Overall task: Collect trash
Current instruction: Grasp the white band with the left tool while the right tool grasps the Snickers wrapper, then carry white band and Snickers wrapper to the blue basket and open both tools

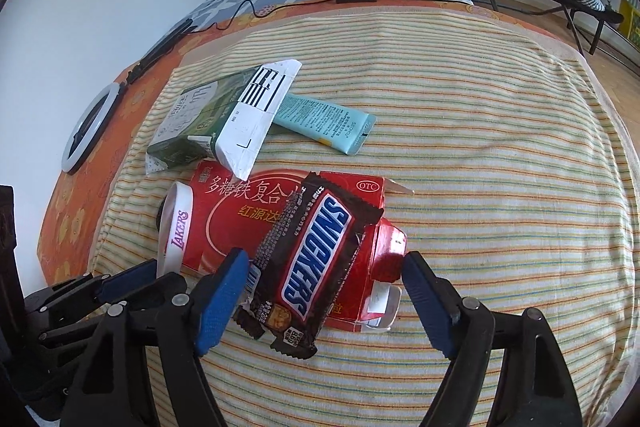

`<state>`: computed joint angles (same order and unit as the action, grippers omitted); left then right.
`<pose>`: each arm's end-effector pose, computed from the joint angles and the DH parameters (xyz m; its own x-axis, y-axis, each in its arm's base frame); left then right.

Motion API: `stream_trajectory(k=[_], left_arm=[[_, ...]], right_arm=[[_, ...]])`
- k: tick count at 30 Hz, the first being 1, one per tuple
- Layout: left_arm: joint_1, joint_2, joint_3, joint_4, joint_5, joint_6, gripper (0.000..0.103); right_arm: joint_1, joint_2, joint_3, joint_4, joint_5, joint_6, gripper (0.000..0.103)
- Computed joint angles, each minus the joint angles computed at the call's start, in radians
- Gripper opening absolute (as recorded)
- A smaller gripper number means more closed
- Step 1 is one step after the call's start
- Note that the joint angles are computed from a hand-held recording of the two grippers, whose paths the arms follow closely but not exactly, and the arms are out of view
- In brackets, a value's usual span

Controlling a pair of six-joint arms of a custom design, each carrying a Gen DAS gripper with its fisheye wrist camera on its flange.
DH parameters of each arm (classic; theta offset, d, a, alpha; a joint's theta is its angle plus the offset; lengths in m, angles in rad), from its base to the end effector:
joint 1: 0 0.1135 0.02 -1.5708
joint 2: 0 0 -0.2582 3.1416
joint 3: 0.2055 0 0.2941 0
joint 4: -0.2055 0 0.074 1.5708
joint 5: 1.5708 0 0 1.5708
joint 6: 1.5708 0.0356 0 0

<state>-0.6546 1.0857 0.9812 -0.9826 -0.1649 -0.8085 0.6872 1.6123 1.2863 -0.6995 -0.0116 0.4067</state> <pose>0.1963 -0.1433 0.2750 -0.8756 -0.2273 -0.4263 -0.1350 0.9623 -0.2360 0.2931 0.2411 0.2424 -0.8598 -0.1939 -0.4724 -0.3254 0.9210 0.2143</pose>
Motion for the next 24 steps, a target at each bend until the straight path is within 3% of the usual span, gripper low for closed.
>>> stream_trajectory(k=[6,9,12,17,24], left_arm=[[-0.002,-0.043,-0.018,-0.016,-0.012,-0.005,0.015],[-0.011,-0.062,-0.016,-0.031,-0.038,-0.006,0.013],[-0.020,-0.077,-0.010,-0.046,-0.065,-0.011,0.012],[-0.038,-0.104,0.001,-0.070,-0.095,-0.020,0.011],[-0.081,-0.127,0.025,-0.103,-0.140,-0.042,0.010]], right_arm=[[-0.023,-0.036,-0.040,0.019,-0.018,-0.004,0.059],[-0.041,-0.064,-0.061,0.025,-0.039,-0.001,0.037],[-0.052,-0.082,-0.072,0.024,-0.054,-0.001,0.025],[-0.060,-0.121,-0.103,0.032,-0.067,-0.005,0.016],[-0.072,-0.201,-0.144,0.031,-0.083,-0.013,0.014]])
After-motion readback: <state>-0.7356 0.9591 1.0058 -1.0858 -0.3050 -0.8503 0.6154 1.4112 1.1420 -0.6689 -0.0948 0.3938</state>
